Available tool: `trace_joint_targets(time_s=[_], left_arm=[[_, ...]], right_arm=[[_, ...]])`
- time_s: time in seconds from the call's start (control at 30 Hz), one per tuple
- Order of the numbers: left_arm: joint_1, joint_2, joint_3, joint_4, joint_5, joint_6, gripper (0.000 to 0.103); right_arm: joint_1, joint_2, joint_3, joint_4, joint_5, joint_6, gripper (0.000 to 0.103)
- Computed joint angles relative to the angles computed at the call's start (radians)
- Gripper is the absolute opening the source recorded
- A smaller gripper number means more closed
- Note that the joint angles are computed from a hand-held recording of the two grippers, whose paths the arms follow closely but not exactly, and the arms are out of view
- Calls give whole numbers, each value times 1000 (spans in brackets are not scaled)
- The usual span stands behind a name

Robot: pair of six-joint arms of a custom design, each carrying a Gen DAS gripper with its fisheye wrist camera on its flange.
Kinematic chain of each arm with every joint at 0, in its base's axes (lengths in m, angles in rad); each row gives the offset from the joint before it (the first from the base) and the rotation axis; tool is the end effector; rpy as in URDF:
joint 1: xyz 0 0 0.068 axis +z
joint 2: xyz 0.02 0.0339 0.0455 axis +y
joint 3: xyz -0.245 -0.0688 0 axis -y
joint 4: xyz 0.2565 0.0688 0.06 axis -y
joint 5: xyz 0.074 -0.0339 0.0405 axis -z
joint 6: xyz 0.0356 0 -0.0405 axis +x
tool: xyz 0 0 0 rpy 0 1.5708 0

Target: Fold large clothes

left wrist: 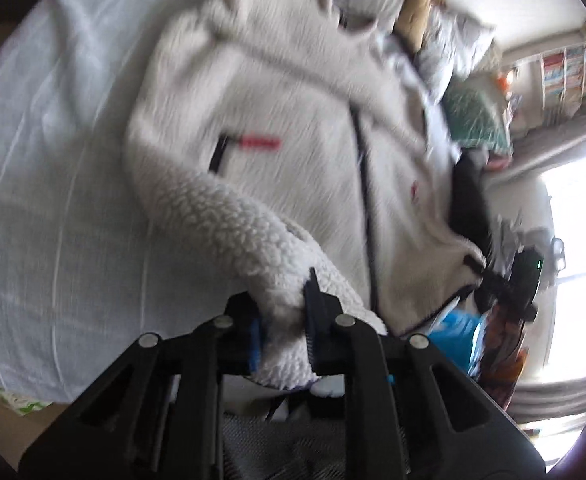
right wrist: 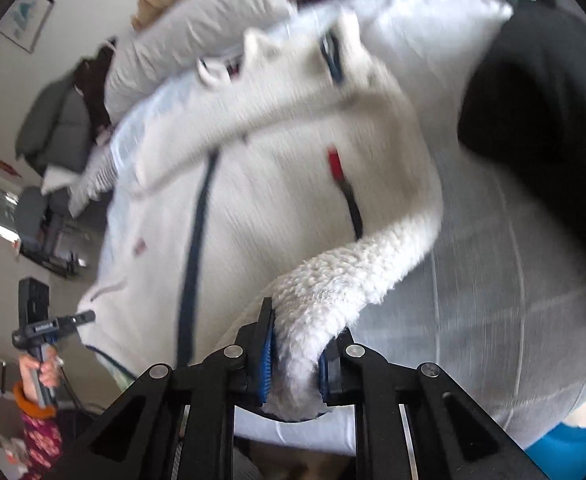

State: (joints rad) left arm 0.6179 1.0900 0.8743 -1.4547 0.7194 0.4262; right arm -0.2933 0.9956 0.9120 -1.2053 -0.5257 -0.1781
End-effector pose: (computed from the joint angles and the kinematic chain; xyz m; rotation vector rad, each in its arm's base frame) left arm 0.1441 0.0736 0.2342 -0.3098 2.6913 -0.9503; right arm 0.1741 -0.0339 0.2568 0.0522 2.6856 0.6133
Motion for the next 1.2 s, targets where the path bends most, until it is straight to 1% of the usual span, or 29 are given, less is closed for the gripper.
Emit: trace_joint_targets(time_s=[0.03,0.07,0.1,0.13,0.2,0.27,0.3,0.33,0.43,0.53,0.6,0.7,0.8,0.97,1.03,1.07,1.13,1.17,1.2], left_arm=[[1,6,14,19,14,-31,19],[-17,-1,28,45,27,-90,19],[-39,-11,45,89,39,-174,19],[-51,-12,60,123,40,-226,19],[-77,-7,90,202,41,-338,19],[-130,3,114,300,25,-467,19],[-147,2,117,330,21,-505,19],[-179,3,126,379,3,-566,19],[-221,36,180,459,-42,-667,19],[-215,107,241,509,-26,-726,19],[-225,180,307,537,-32,-736,19],[-242,292,397,570,-23,-761,19],[-291,440,512,653,-73,-808,19],[-348,692,735,742,-145,-834,20],[-370,797,823,775,-169,-825,23],[-383,859,881,767,-189,-810,25],[-407,992,1025,694,-232,-779,28],[-416,1049,1090,647,-250,-775,32],[-424,1118,1166,597,-267,-767,38]], right_arm=[[31,-16,4,37,1,62,17],[39,-18,19,57,0,94,17],[55,-26,27,86,10,135,17],[93,-36,33,125,30,200,17],[119,-26,50,185,46,270,17],[130,-14,79,228,60,307,17],[139,-5,94,251,73,327,17],[142,0,106,274,80,344,17],[131,29,119,351,67,404,17],[87,117,149,424,37,454,17],[70,182,174,472,23,468,17],[59,307,254,513,7,470,17],[90,458,380,540,44,474,17],[152,745,684,559,97,509,17],[178,865,821,554,133,515,18],[187,914,874,557,147,518,19],[201,1025,990,550,170,538,22],[200,1077,1042,536,166,554,25],[202,1134,1105,508,164,577,26]])
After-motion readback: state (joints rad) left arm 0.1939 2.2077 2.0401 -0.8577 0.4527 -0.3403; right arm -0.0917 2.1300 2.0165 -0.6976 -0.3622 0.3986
